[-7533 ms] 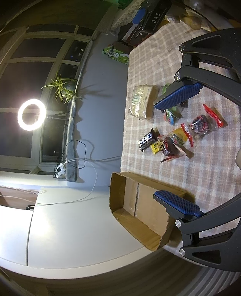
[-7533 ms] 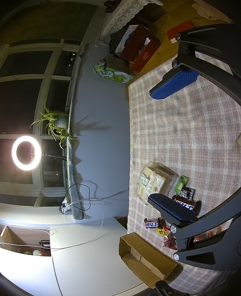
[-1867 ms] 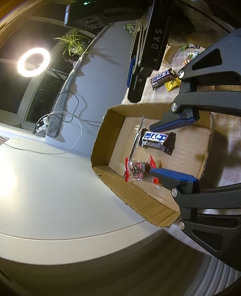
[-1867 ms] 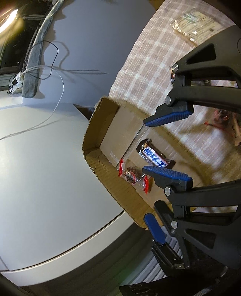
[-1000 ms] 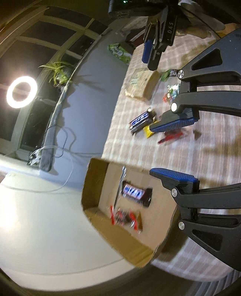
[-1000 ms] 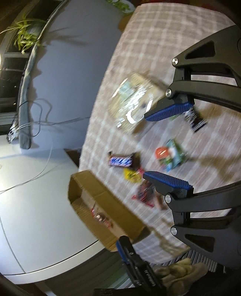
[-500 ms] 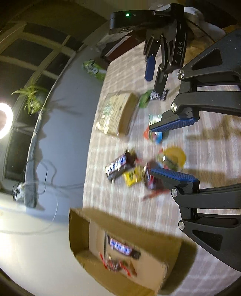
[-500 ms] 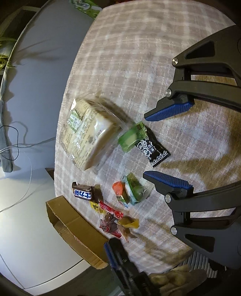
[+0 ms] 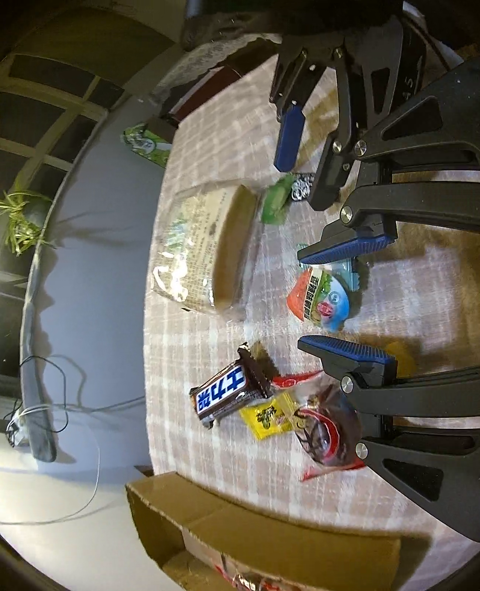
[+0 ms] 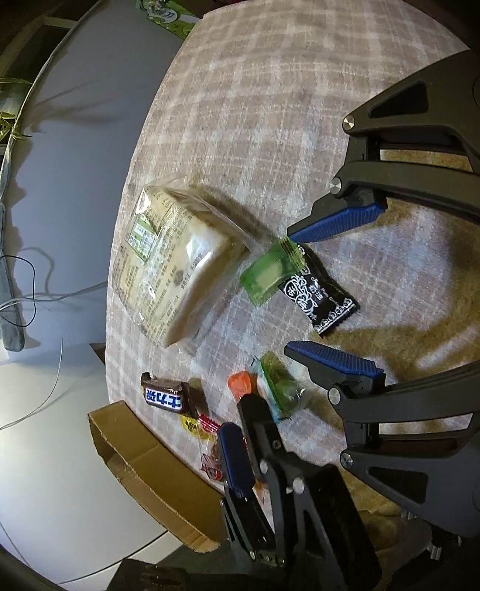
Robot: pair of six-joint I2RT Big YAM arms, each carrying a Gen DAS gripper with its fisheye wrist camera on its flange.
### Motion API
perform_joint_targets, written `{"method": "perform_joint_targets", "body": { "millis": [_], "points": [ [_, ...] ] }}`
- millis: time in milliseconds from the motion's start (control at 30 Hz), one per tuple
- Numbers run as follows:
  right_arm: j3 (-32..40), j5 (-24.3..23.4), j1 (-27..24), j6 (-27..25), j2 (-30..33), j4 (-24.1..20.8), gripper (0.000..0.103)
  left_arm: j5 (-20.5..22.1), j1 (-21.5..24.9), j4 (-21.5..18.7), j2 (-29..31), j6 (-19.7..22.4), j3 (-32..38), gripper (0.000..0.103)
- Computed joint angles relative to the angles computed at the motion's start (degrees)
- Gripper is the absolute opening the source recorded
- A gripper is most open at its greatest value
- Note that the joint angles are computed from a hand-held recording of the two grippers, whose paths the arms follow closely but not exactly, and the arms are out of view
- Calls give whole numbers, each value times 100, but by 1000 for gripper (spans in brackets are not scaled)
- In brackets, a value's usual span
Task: Organize snacks
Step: 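Grasp the black snack packet with the right tool while the left tool grasps the jelly cup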
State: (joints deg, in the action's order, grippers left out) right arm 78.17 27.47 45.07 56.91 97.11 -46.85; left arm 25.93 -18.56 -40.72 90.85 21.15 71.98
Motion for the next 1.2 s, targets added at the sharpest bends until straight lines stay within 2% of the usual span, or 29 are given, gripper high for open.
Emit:
{"method": "perform_joint_targets", "body": {
  "millis": [167,500,633,767,967,1200],
  "points": [
    [22,44,-13,-33,72,-45,58,-41,-19,-47,89,0,68,37],
    [119,181,3,-244,123,-393,40,-11,17,-170,86,318,86,37],
    [93,198,5,-274,100,-428,39,-117,-50,-262,216,525,235,37],
    [28,221,9,-195,38,-491,39,-73,-42,-551,416,650,511,37],
    [-137,227,21,-95,-82,-422,38,15,56,-509,312,702,330,37],
    [-202,262,39,-68,-137,-287,33,-23,47,-379,228,571,215,35]
  ]
}}
